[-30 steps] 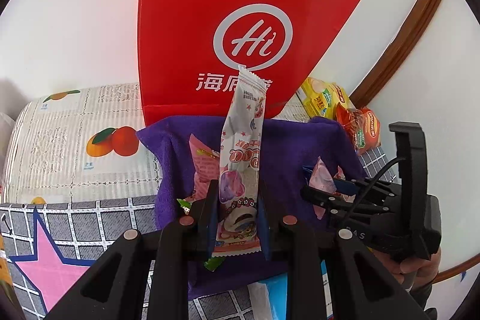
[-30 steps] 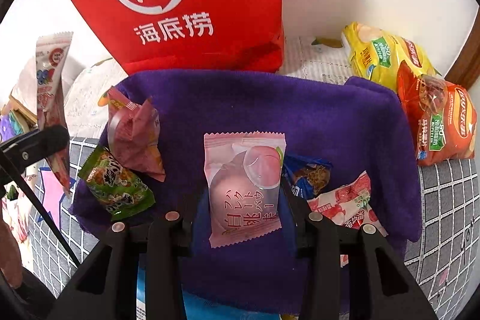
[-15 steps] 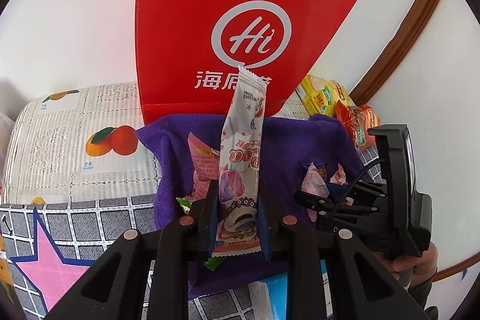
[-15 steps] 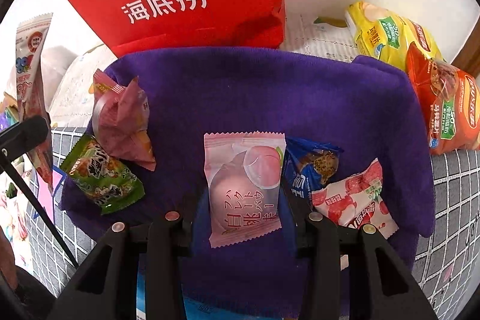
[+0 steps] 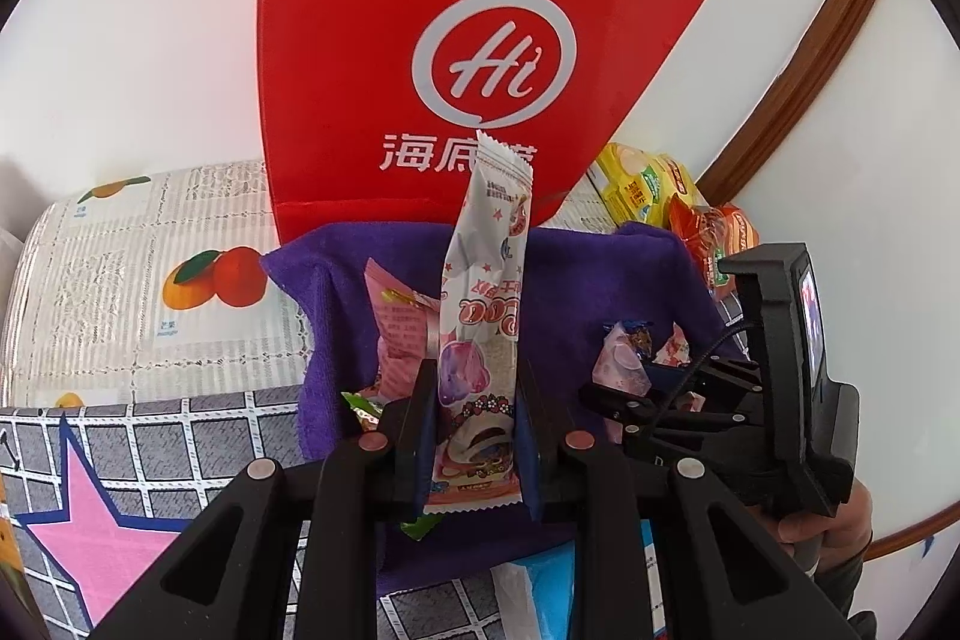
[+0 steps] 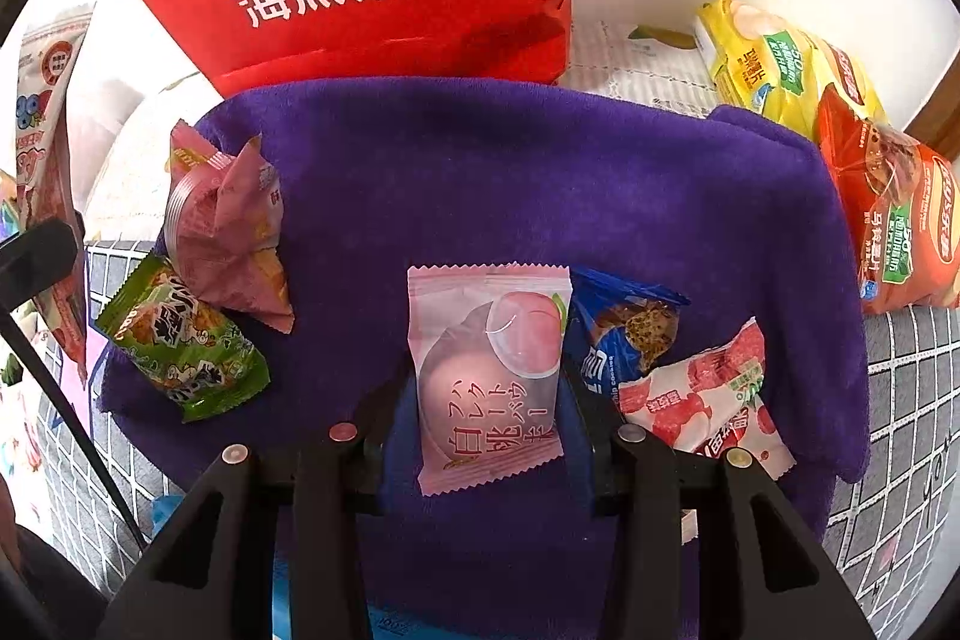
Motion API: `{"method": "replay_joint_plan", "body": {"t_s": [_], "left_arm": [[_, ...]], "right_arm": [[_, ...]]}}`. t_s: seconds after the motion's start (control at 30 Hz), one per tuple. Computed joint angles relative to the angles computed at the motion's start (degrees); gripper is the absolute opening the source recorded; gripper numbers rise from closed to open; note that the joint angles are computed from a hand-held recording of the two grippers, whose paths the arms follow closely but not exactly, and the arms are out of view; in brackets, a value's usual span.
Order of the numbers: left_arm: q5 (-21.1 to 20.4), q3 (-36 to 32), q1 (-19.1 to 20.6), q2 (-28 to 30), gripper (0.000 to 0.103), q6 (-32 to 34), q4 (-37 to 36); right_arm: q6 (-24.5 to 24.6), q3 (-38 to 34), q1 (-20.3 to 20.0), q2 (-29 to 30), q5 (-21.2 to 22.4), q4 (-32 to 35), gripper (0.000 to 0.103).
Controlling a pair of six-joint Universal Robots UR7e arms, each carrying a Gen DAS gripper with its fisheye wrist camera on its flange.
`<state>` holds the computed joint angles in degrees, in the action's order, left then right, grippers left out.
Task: Organize snacks
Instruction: 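Lower the peach packet onto the purple cloth and open the right tool, then open the left tool to drop the stick packet onto the purple cloth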
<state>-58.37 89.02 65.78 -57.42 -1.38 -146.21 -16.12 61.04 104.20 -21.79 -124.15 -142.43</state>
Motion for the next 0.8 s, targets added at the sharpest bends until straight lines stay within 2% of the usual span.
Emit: {"method": "replay_joint_plan", "body": {"t_s": [0.17,0.3,0.43,0.63,0.8], "left_arm": [[-1.04,-0.19,0.10,0.32,0.022,-0.12,0.65],[-1.22,-0.03,0.02,0.35,0.021,0.22,0.49],[-3.55,0.36,0.11,0.13,0.022,1.00,-0.59],[-5.26,0.23,-0.04,0.87,0.022,1.71,-0.20],[-5.36,-0.82,0.04,2.08,0.022,1.03,1.91]], "right_arm": [[-0.68,0.22,0.45,0.12,-0.11,-0.27,0.053],[-1.78,1.09,1.05,-0.57,-1.08,-1.71,0.054],[-2.66,3.51,1.37,-2.88,0.15,-3.92,0.055],[-5.00,7.21,1.91,-6.18,0.85,-10.75,0.060],[-3.97,7.48,1.88,-7.26,0.44,-12.87,0.060]]}}
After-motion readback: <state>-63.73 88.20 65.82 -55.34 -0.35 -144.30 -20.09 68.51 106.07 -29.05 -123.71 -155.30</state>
